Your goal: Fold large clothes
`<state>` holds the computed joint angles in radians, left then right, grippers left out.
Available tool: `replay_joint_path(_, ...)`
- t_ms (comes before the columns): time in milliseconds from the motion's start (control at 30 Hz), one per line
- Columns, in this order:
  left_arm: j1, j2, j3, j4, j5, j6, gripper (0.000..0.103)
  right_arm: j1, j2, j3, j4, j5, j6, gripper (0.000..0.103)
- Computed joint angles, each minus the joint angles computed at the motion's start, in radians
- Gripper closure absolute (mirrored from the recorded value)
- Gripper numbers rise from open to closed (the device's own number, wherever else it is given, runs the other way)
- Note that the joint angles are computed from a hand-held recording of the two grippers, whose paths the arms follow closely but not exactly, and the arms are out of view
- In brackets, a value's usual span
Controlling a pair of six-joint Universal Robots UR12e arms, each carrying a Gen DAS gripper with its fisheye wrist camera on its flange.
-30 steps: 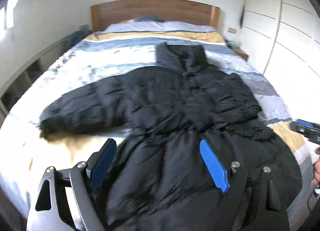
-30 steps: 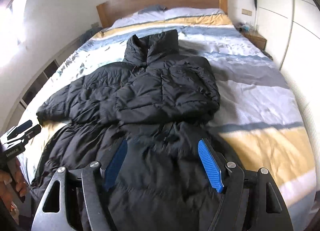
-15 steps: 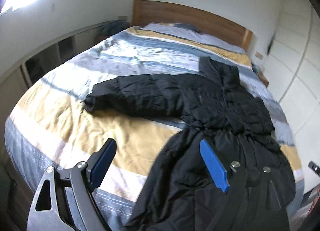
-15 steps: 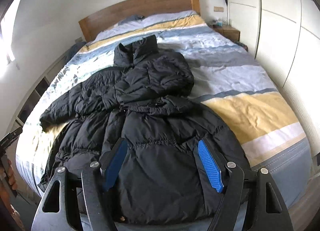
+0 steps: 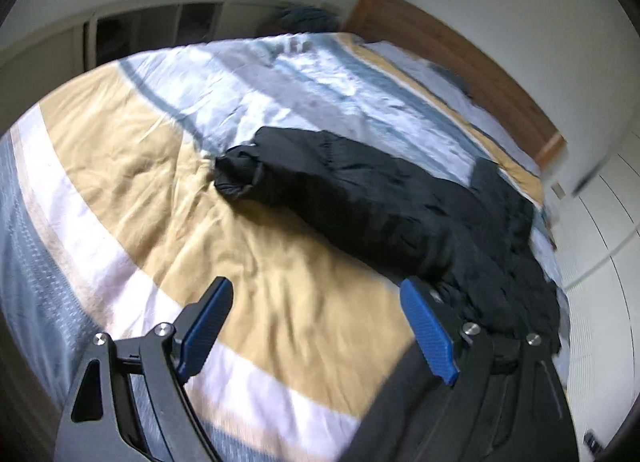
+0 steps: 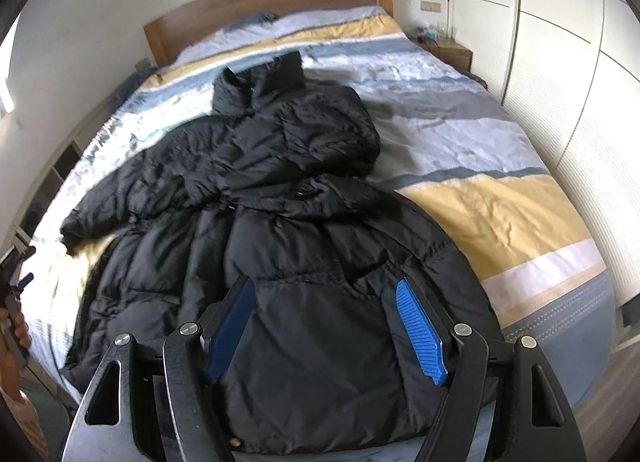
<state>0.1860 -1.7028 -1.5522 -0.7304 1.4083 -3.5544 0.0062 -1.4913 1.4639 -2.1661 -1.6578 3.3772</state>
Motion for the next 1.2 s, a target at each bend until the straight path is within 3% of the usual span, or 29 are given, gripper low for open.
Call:
replay_joint_path(167,0.023,-0.095,0.061,0.003,-0.039,-0.097,0.017,-0.001,0.05,-0.045,0.058,-0.04,-0.01,0.031)
replay_joint_path(467,0.073,-0.235,0.126,0.126,-0.216,-0.428,0.02,0.0,0.137,-0.12,0.097,-0.055,0.009,0.031)
replay_joint_path(533,0.08,-0.251,0.125,0.167,-0.233,-0.494,0.029,0.004,0.149,-0.131,0.104,-0.056,0.007,0.031)
replay_joint_path(567,0.082,-0.258,0.125,0.176,-0.24,-0.516,0.044,0.007,0.156,-0.134,0.107,-0.059,0.001,0.031)
replay_joint_path(667,0.091,-0.268,0.116,0.211,-0.286,-0.56,0.068,0.01,0.166,-0.137,0.112,-0.055,-0.008,0.031)
replay_joint_path(767,0.089,-0.264,0.12,0.213,-0.282,-0.536,0.079,0.007,0.168,-0.13,0.111,-0.038,-0.005,0.031)
replay_joint_path(867,0.081,-0.254,0.124,0.218,-0.264,-0.509,0.084,0.003,0.164,-0.119,0.102,-0.023,0.003,0.031)
replay_joint_path(1067,0.06,-0.232,0.148,0.194,-0.218,-0.406,0.086,-0.004,0.136,-0.082,0.062,-0.008,-0.001,0.031)
replay_joint_path(1200,0.032,-0.216,0.185,0.167,-0.169,-0.286,0.087,-0.011,0.113,-0.054,0.033,-0.012,-0.003,0.031)
